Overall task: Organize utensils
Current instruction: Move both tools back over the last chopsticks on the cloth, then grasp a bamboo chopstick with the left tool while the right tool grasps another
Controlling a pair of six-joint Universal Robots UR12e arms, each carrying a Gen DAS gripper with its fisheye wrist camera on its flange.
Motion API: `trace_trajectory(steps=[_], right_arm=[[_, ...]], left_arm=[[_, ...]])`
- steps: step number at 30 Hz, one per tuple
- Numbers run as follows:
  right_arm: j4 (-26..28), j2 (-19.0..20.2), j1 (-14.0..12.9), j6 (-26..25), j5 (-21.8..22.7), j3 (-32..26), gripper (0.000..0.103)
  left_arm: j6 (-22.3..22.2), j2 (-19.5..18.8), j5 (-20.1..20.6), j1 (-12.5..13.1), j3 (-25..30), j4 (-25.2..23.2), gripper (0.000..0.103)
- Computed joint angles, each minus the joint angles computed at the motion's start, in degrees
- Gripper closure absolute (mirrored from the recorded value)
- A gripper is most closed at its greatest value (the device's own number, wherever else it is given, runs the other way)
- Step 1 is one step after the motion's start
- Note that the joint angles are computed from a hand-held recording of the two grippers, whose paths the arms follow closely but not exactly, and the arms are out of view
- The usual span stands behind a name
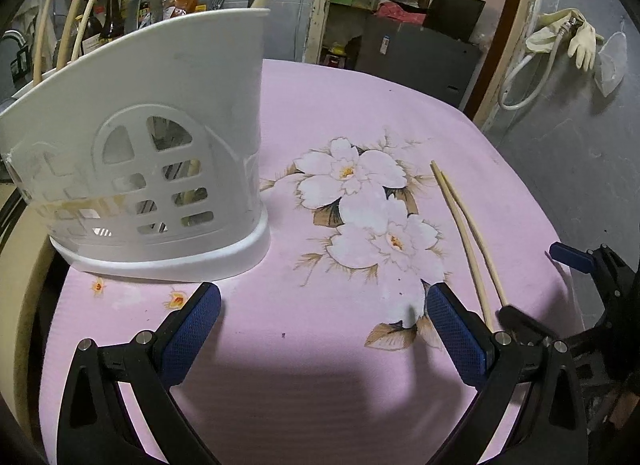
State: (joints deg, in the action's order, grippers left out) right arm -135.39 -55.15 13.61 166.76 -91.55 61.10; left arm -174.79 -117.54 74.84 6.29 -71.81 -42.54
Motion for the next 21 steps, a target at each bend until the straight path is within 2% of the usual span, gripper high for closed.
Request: trace_trajectory(steps=[3,8,9,10,11,13,18,21], right_arm=[[0.2,0.0,-0.3,0.3,2.0,-0.2,0.000],[1.4,1.4,0.2,-2.2,0.4,-2.2,0.003],[1.0,1.5,0.2,-2.1,-0.2,-2.3,0.007],[0.4,1.6,0.2,-2.1,-0.7,-2.3,0.018],[0.4,1.7,0.1,-2.1,-0.9,-2.6,0.023],[0.9,1.8,-0.4,-1.5,-0.1,-2.9,0.038],[-0.6,1.0,-1.3,-2.7,1.0,-1.7,0.063],[-1.4,0.4,-2.0,-2.9,3.4,-0.7,0.076]], left_arm=[[-0.3,-0.2,0.0,0.1,0.4,-0.9,0.002],[-0.3,-0.2,-0.2,0.0,0.6,-1.4,0.002],[-0.1,-0.3,-0.6,0.0,0.7,-1.7,0.002],[0.2,-0.3,-0.9,0.0,0.9,-2.1,0.002],[0.3,-0.4,-1.1,-0.2,1.2,-2.6,0.002],[1.0,-0.7,-1.4,-0.5,1.8,-3.6,0.002],[1.5,-1.4,-2.8,-0.6,2.9,-5.1,0.003],[1.9,-1.8,-4.0,-0.7,3.5,-5.3,0.003]])
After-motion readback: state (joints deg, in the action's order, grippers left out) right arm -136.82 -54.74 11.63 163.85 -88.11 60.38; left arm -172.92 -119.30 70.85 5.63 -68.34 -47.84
